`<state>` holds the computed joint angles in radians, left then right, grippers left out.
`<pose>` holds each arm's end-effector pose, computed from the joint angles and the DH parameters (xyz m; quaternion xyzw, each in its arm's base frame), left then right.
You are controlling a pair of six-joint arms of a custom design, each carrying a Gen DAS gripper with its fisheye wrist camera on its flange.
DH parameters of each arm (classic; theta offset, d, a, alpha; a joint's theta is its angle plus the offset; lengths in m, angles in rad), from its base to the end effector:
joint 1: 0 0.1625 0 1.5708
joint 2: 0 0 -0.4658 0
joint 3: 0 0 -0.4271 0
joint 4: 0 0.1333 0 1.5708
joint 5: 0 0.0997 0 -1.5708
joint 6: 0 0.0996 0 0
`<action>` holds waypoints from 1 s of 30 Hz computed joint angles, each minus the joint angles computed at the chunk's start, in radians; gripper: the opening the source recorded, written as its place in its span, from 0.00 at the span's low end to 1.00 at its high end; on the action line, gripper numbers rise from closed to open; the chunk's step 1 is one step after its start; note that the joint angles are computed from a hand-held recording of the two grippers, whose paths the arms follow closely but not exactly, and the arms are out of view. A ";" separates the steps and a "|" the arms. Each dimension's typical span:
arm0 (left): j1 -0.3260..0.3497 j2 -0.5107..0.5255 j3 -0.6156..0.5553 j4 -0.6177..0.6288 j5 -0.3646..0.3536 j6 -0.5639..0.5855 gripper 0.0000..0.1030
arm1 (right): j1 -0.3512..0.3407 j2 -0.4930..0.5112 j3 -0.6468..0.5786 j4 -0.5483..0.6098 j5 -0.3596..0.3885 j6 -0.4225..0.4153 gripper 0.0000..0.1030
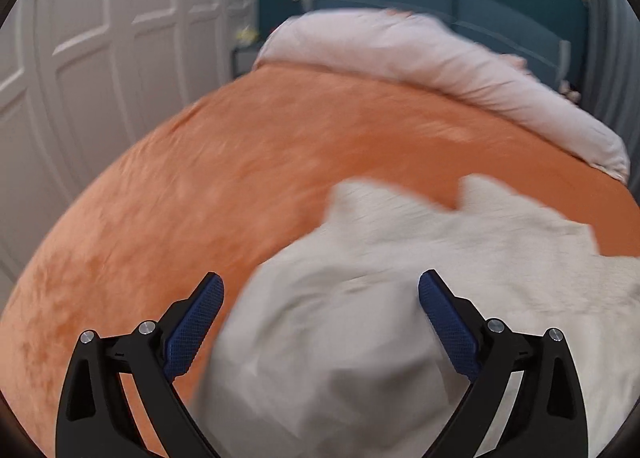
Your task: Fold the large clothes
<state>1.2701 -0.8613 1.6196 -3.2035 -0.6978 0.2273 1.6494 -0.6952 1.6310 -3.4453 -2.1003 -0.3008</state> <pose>-0.0150 -0.7561 0.2576 0.0414 0.8393 -0.3975 0.3687 0.1408 -0.7305 0.1467 0.0461 -0.8677 0.4080 0.2803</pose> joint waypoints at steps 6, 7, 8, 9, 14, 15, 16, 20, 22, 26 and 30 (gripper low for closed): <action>0.070 -0.013 0.015 0.040 -0.163 -0.131 0.95 | -0.063 0.015 -0.005 0.015 0.068 0.074 0.23; 0.077 -0.015 0.015 0.045 -0.183 -0.144 0.95 | -0.066 0.020 -0.011 0.018 0.072 0.078 0.23; 0.082 -0.017 0.014 0.051 -0.198 -0.155 0.95 | -0.070 0.024 -0.016 0.024 0.079 0.084 0.23; 0.088 -0.020 0.016 0.056 -0.216 -0.166 0.95 | -0.078 0.024 -0.020 0.035 0.096 0.092 0.23; 0.087 -0.009 0.010 0.047 -0.210 -0.158 0.95 | -0.087 0.018 -0.018 0.059 0.116 0.113 0.23; 0.087 -0.011 0.010 0.054 -0.209 -0.162 0.95 | -0.082 0.018 -0.024 0.072 0.103 0.114 0.23; 0.083 -0.017 0.010 0.075 -0.202 -0.177 0.95 | -0.074 0.016 -0.028 0.093 0.076 0.115 0.23; 0.050 -0.100 0.074 0.147 -0.151 -0.273 0.94 | 0.020 0.006 -0.028 0.113 -0.095 0.073 0.27; 0.040 -0.188 0.175 0.093 -0.194 -0.321 0.94 | 0.055 -0.031 0.033 0.106 -0.024 0.043 0.27; 0.046 -0.305 0.282 0.164 -0.196 -0.466 0.94 | 0.126 -0.007 0.011 0.197 -0.008 0.012 0.27; 0.079 -0.353 0.333 0.202 -0.258 -0.593 0.94 | 0.170 0.086 -0.112 0.273 0.002 0.015 0.27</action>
